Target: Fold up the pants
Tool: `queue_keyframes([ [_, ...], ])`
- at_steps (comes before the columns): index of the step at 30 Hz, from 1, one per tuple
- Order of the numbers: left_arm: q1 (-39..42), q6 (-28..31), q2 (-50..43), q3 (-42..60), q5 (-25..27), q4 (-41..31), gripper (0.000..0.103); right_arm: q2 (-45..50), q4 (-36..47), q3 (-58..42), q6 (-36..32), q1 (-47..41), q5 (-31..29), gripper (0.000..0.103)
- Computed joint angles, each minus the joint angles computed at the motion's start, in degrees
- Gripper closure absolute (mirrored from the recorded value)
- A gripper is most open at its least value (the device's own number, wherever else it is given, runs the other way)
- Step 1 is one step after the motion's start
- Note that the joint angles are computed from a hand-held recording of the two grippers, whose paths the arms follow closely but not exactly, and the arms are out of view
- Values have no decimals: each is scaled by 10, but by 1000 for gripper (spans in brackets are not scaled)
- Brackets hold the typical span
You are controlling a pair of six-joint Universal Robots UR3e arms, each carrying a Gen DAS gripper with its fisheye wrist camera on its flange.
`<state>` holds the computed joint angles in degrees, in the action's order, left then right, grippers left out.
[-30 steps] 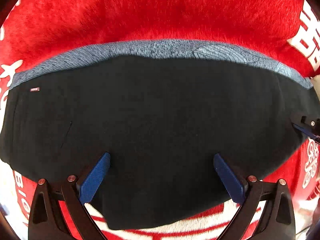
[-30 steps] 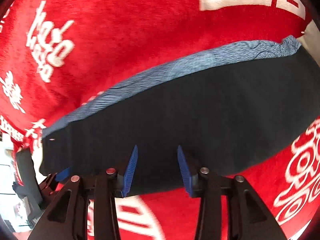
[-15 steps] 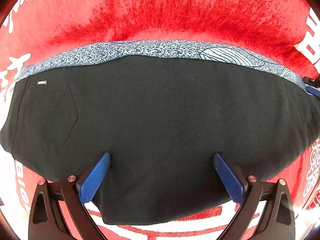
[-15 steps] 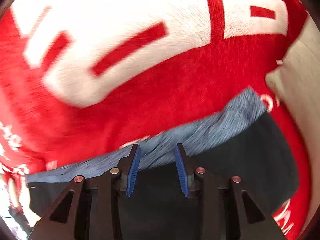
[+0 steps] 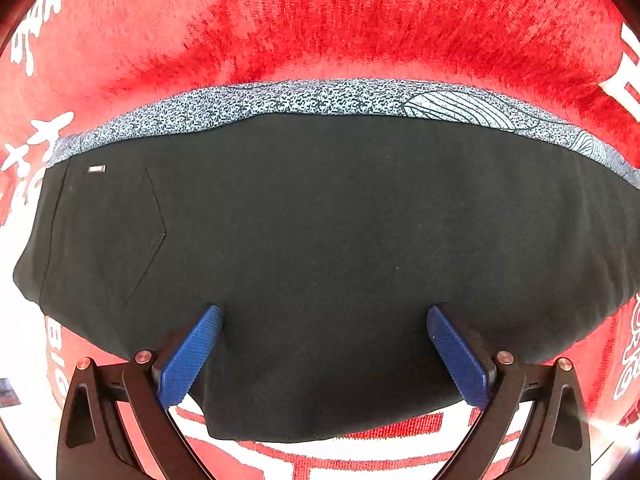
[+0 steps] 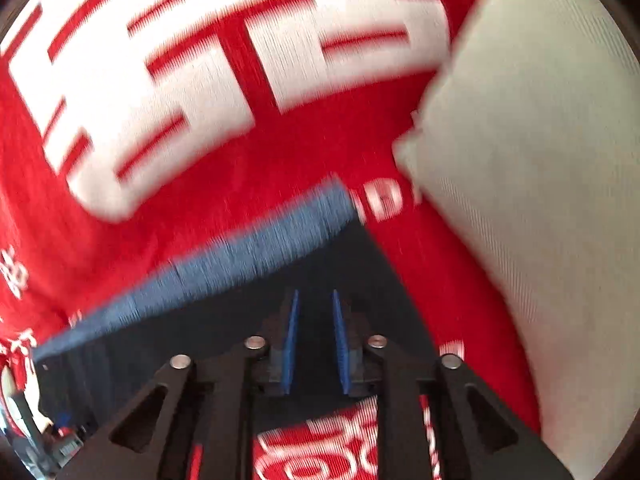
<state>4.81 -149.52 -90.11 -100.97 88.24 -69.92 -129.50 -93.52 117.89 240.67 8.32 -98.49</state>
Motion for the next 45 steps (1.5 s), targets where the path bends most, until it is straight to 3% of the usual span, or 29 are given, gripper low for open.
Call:
queue_keyframes([
  [3,-12,-8,-1,3,8,2,0,-74,-32,86,122,58,-18,79],
  [6,-20,-13,2,1,11,5,0,-65,4,48,172,94,-34,76],
  [7,-16,-11,9,-5,11,5,0,-59,23,30,192,104,-36,69],
  [10,-27,-25,6,1,22,1,0,-44,79,-14,289,150,-41,34],
  [12,-44,-35,0,10,38,2,0,-88,123,-17,359,175,-37,34],
  [16,-87,-67,-30,76,77,-47,0,-119,19,41,450,248,-31,34],
  [18,-104,-85,-30,112,59,-81,0,-114,-54,76,526,328,-70,34],
  [21,-147,-109,-33,150,38,-106,0,-72,-246,161,596,388,-128,34],
  [26,-263,-220,-90,226,-2,-124,0,0,-442,249,704,470,-226,34],
  [32,-382,-329,-196,314,2,-107,0,29,-523,287,727,484,-261,34],
  [39,-433,-356,-224,353,57,-103,0,43,-529,285,755,519,-286,34],
  [45,-413,-362,-234,363,57,-120,0,12,-589,330,683,448,-256,34],
])
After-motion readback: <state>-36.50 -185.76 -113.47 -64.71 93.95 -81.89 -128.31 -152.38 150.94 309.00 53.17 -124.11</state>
